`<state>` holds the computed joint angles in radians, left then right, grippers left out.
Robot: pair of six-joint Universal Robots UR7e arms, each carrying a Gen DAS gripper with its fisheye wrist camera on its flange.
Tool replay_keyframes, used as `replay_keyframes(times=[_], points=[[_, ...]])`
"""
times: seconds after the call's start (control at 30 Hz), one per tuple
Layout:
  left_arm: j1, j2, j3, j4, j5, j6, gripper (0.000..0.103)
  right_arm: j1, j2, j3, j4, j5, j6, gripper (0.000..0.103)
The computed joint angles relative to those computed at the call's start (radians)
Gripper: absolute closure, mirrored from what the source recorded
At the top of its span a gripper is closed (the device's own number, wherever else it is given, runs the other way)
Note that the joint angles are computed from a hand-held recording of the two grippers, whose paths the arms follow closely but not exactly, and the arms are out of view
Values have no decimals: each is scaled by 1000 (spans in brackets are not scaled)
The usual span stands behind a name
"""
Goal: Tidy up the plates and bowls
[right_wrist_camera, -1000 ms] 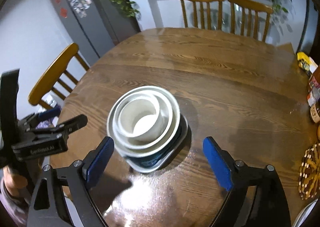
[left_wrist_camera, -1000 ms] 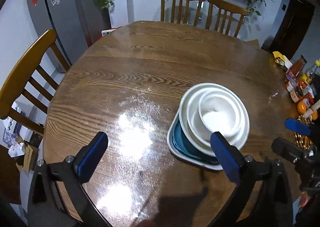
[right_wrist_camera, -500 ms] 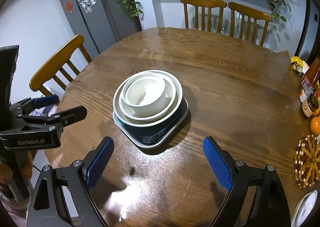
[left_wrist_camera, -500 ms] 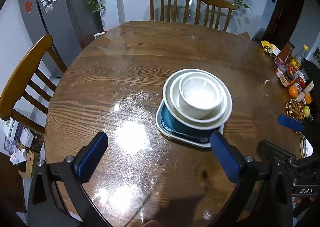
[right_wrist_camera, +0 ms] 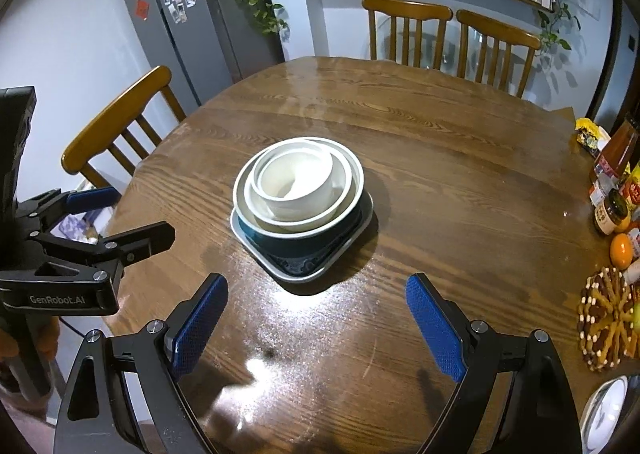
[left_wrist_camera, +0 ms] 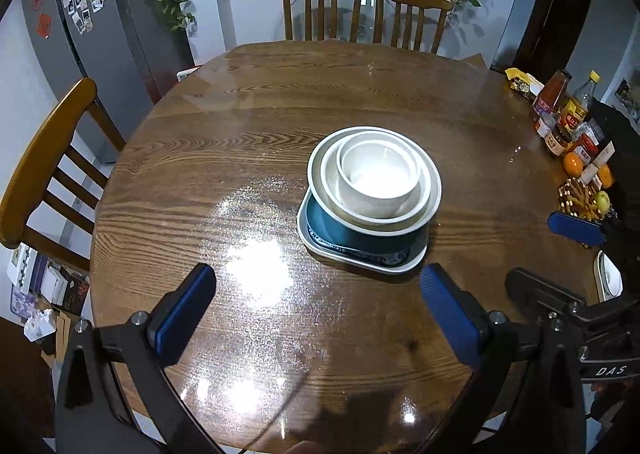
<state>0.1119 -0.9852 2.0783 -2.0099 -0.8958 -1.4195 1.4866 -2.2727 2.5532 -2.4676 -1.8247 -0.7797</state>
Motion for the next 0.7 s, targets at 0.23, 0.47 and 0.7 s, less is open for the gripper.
replay_keyframes(times=[0.23, 0.47, 0.7], points=[[-12, -1, -4, 19, -3, -8, 1, 13, -32, 6, 13, -2, 0, 12], [-20, -4, -5, 28, -4, -11, 1, 21, -56, 8, 25, -6, 0, 12], [-30, -3, -11, 38, -9, -4, 1, 26, -77, 9, 40, -13, 4, 12]])
